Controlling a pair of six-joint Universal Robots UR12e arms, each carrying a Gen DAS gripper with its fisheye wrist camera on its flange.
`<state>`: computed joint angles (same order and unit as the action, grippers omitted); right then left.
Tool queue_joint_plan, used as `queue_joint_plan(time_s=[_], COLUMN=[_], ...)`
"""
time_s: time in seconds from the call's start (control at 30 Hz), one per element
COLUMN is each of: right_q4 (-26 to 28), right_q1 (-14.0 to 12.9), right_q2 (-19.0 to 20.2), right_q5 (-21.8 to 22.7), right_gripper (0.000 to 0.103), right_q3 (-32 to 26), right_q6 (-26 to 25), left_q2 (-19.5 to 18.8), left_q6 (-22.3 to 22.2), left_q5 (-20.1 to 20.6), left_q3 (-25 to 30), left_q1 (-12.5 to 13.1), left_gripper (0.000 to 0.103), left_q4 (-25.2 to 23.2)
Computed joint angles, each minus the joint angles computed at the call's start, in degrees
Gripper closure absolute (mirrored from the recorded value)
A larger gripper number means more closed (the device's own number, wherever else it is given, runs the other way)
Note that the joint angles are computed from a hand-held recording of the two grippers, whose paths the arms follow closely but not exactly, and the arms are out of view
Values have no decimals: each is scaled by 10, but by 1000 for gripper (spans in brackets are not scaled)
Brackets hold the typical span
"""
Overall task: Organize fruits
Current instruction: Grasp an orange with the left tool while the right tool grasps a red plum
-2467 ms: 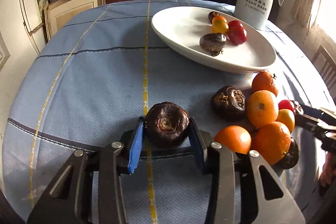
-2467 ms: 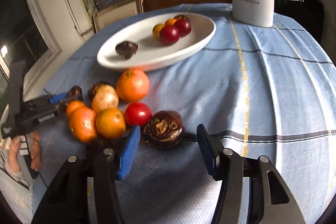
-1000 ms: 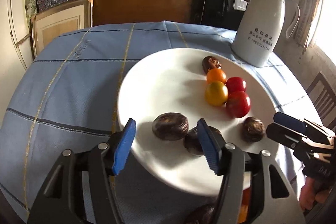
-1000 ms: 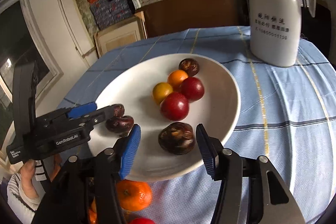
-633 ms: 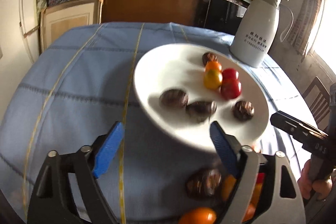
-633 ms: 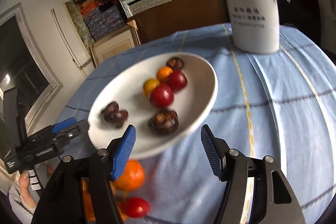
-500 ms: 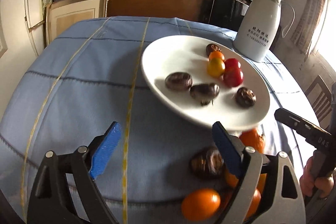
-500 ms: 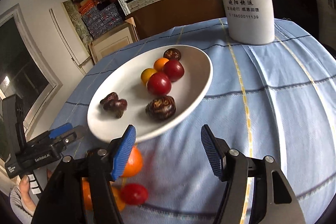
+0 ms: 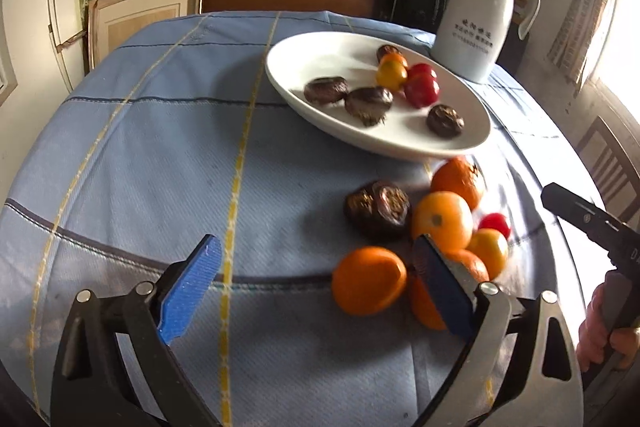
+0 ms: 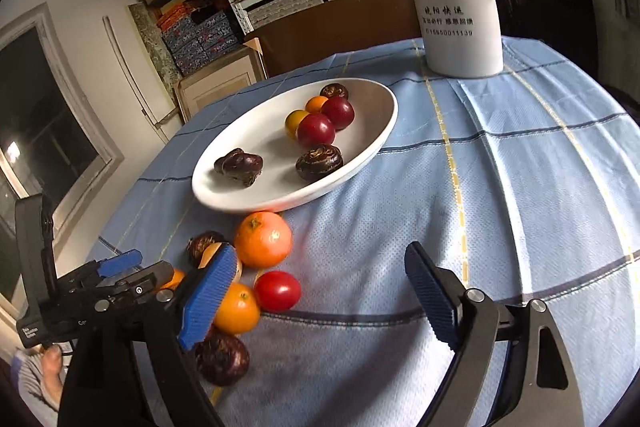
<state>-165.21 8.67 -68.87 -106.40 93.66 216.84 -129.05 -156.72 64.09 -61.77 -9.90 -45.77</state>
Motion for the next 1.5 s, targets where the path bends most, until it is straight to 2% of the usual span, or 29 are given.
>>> queue_joint_plan(time_s=[0.1, 0.2, 0.23, 0.33, 0.37, 0.4, 0.5, 0.53, 0.67, 0.73, 0.8, 0.83, 0.9, 0.93, 1.1, 1.17, 1.3, 1.33, 1.5], right_q4=[2, 6, 6, 3, 3, 4, 6, 6, 14, 15, 17, 17, 19, 21, 27, 28, 42, 45, 32], right_q1=[1, -2, -3, -4, -4, -4, -3, -2, -1, 0, 0, 1, 0, 0, -4, -8, -15, -19, -27], right_q2=[-2, -5, -6, -7, -7, -6, -5, -5, -4, -4, -4, -4, -3, -4, -4, -4, 0, 2, 6], right_q5=[-5, -2, -1, 2, 3, 4, 5, 4, -1, 0, 1, 1, 2, 3, 29, 54, 101, 121, 158], right_gripper=[15, 15, 15, 15, 15, 15, 15, 15, 15, 15, 15, 15, 15, 15, 15, 18, 49, 53, 58], right_q3=[3, 6, 7, 10, 9, 9, 6, 6, 3, 2, 2, 1, 1, 1, 1, 1, -3, -4, -3], right_q6=[6, 17, 21, 24, 23, 21, 14, 12, 9, 6, 2, 1, 0, 0, 0, -3, -4, 0, 19], left_q2=[-2, -13, -12, -3, -3, -3, -7, -6, -7, -6, -5, -6, -6, -7, -6, -7, -8, -8, -7], left_q6=[-3, -9, -18, -58, -71, -80, -88, -82, -38, -26, -19, -13, -9, -5, 3, 0, -1, -1, 3], left_q5=[20, -12, -2, 97, 109, 97, 12, 9, 56, 58, 50, 42, 45, 32, 31, 28, 30, 31, 39], left_q3=[2, 26, 24, -1, -3, 0, 13, 12, 12, 8, 5, 9, 6, 9, 8, 11, 12, 11, 9], left_q1=[-2, 7, 7, 2, 4, 8, 23, 23, 9, 7, 7, 8, 8, 9, 7, 8, 7, 6, 4], left_gripper=[4, 4, 4, 4, 4, 5, 5, 5, 5, 6, 22, 40, 49, 59, 62, 62, 62, 62, 62], left_q4=[-6, -61, -49, 48, 56, 48, -12, -17, -23, -13, -7, -16, -9, -17, -18, -22, -22, -20, -15])
